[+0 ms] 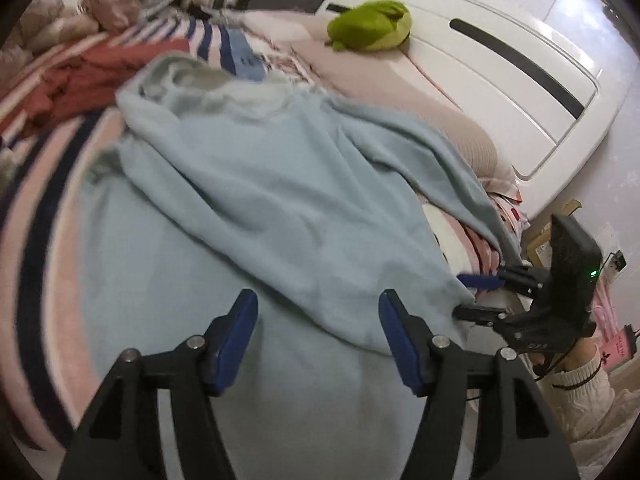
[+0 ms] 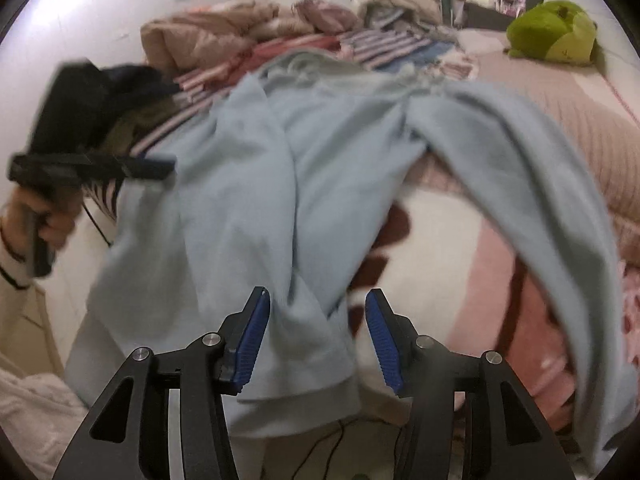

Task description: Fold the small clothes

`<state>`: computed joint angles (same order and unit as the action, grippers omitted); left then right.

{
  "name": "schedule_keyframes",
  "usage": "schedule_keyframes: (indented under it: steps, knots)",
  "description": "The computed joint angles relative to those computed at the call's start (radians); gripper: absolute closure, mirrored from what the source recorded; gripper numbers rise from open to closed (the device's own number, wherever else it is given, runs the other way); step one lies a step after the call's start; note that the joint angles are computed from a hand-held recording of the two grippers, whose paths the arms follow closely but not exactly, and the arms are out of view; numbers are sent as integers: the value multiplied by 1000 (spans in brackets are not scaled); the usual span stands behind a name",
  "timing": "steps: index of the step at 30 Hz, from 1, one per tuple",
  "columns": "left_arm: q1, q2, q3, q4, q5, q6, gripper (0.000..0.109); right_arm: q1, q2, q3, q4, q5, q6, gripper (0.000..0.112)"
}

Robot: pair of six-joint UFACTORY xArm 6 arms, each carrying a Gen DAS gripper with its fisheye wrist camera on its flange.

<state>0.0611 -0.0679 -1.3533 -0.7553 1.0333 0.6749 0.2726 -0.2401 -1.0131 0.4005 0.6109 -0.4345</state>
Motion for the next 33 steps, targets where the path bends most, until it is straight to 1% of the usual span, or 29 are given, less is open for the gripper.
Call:
schedule_keyframes:
  steps: [1, 2, 4, 6, 8, 9, 10, 13, 15, 16, 17, 19, 21, 22, 23, 24, 25, 26, 28, 31, 33]
  knots:
    - [0, -16, 10, 16, -29, -3, 49, -3, -5, 9, -12, -5, 18, 80]
    - [1, -30, 19, 35, -59, -9, 49, -8, -14, 18, -12, -14, 32, 80]
    - [8, -51, 29, 71, -113, -26, 48, -29, -52, 51, 42, -63, 43, 80]
    - [20, -63, 28, 79, -141, -33, 48, -72, -100, 88, 145, -109, 40, 78]
    - [37, -69, 21, 60, -150, -29, 44, -119, -141, 128, 196, -158, 75, 69]
    - [42, -71, 17, 52, -153, -31, 44, -150, -174, 169, 170, -215, 139, 58]
    - [48, -75, 17, 45, -157, -33, 43, -165, -192, 194, 139, -245, 182, 54]
    - [50, -84, 17, 35, -171, -44, 40, -242, -249, 257, -35, -305, 328, 54]
    - [41, -89, 22, 33, -185, -55, 38, -278, -259, 273, -158, -320, 398, 50]
    - [36, -86, 19, 35, -188, -65, 38, -292, -255, 271, -188, -318, 408, 49]
    - [30, -82, 15, 40, -189, -76, 38, -303, -249, 264, -189, -307, 393, 49]
    - [14, -75, 8, 54, -194, -94, 38, -313, -212, 223, -122, -258, 297, 49]
    - [5, -77, 8, 58, -191, -97, 37, -313, -171, 188, -150, -209, 277, 49]
    - [0, -75, 7, 56, -191, -98, 37, -309, -155, 177, -187, -195, 302, 56]
    - [-2, -75, 6, 55, -189, -100, 37, -304, -136, 164, -247, -191, 355, 65]
    - [-6, -73, 4, 57, -190, -103, 37, -307, -127, 161, -282, -199, 391, 87]
    - [-9, -73, 4, 59, -193, -103, 37, -308, -125, 161, -276, -209, 393, 103]
    - [-9, -74, 5, 60, -195, -102, 37, -308, -129, 162, -257, -220, 387, 106]
    - [-6, -74, 2, 51, -194, -95, 37, -306, -146, 167, -301, -242, 433, 109]
    - [4, -75, 0, 25, -194, -76, 37, -298, -185, 173, -296, -289, 445, 111]
    - [15, -76, -1, 4, -192, -60, 37, -279, -219, 166, -268, -320, 418, 111]
